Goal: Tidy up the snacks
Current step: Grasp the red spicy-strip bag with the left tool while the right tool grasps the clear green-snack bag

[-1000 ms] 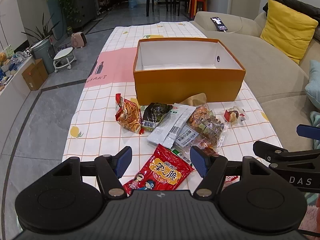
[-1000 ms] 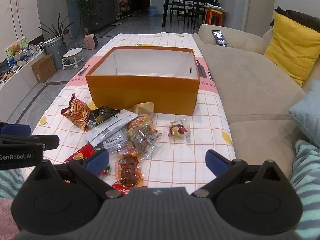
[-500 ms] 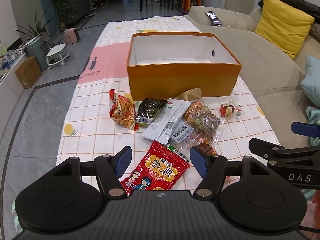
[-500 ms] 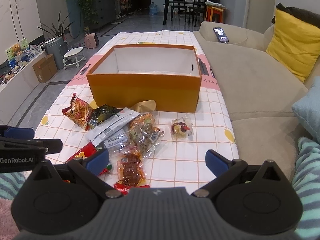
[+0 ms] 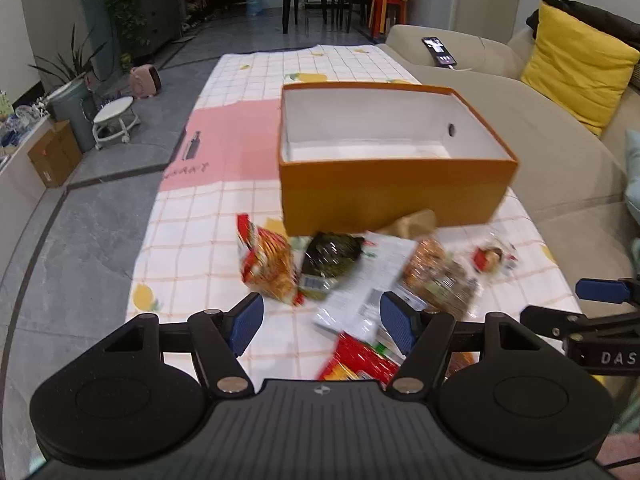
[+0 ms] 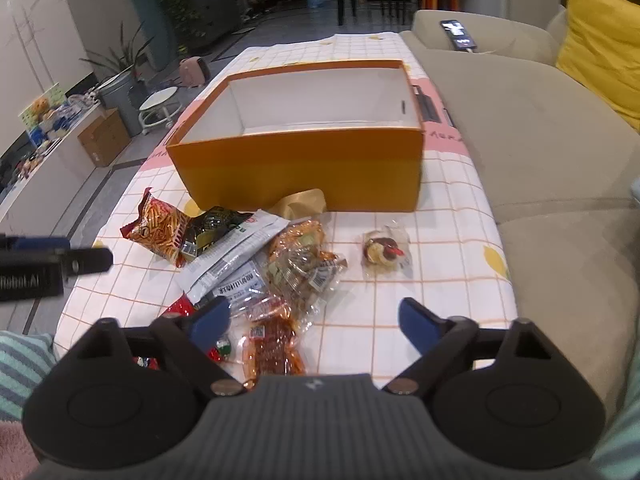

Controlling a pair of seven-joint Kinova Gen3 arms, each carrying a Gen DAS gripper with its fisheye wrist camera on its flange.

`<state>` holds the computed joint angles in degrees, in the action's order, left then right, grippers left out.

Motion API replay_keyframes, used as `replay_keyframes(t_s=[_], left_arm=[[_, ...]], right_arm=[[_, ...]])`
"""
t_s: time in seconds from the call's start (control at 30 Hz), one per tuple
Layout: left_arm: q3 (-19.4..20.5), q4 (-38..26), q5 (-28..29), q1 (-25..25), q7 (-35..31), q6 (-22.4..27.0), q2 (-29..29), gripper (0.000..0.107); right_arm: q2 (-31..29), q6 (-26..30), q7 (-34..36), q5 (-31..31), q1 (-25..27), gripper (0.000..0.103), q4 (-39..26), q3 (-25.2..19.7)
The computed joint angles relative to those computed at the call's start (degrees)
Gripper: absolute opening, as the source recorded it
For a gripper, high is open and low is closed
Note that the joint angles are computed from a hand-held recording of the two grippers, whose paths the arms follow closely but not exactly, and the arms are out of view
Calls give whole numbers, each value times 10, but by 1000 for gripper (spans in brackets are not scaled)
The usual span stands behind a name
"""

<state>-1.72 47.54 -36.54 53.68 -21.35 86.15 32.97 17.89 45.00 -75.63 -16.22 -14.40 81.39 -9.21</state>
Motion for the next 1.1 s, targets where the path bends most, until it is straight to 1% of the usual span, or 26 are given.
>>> replay_keyframes(t_s=[0.07, 0.2, 0.23, 0.27, 0.4, 0.47, 0.63, 0.8, 0.9, 0.97, 1.0, 1.03, 1.07, 1.1], left_arm=[[-2, 14, -2, -8, -3, -10, -4, 79], [1, 45, 0, -31, -15, -35, -13, 79], [2, 54, 1, -38, -18, -43, -15, 79], [3, 64, 3, -45, -20, -52, -17, 79], [7, 90, 14, -72, -27, -75, -16, 79], [8, 104, 22, -85, -29, -91, -17, 79], [10, 116, 41, -110, -41, -105, -9, 78], [11, 135, 61, -126, -34, -132, -11, 71], [11, 137, 65, -130, -37, -138, -8, 62], [8, 127, 62, -128, -39, -128, 0, 54], [6, 122, 60, -127, -41, -123, 4, 50], [6, 119, 59, -126, -44, -119, 7, 45], [5, 118, 59, -124, -44, -120, 7, 44], [3, 119, 58, -124, -43, -121, 7, 43]], right_arm=[[11, -7, 10, 1, -2, 81, -7, -4], [45, -2, 20, 17, -16, 77, -41, -7], [55, 7, 19, 26, -23, 70, -54, -5], [65, 14, 20, 31, -27, 66, -67, -4], [103, 44, 30, 42, -37, 66, -113, -6], [115, 46, 33, 50, -45, 66, -123, -4], [143, 54, 36, 63, -54, 66, -146, -2], [164, 66, 43, 61, -52, 66, -165, -4], [168, 60, 54, 58, -49, 66, -165, -7], [172, 60, 61, 57, -48, 59, -167, -9], [173, 61, 62, 58, -50, 57, -168, -7], [175, 63, 61, 60, -52, 52, -169, -6], [176, 66, 62, 59, -52, 46, -171, -6], [174, 60, 63, 59, -51, 46, -166, -6]])
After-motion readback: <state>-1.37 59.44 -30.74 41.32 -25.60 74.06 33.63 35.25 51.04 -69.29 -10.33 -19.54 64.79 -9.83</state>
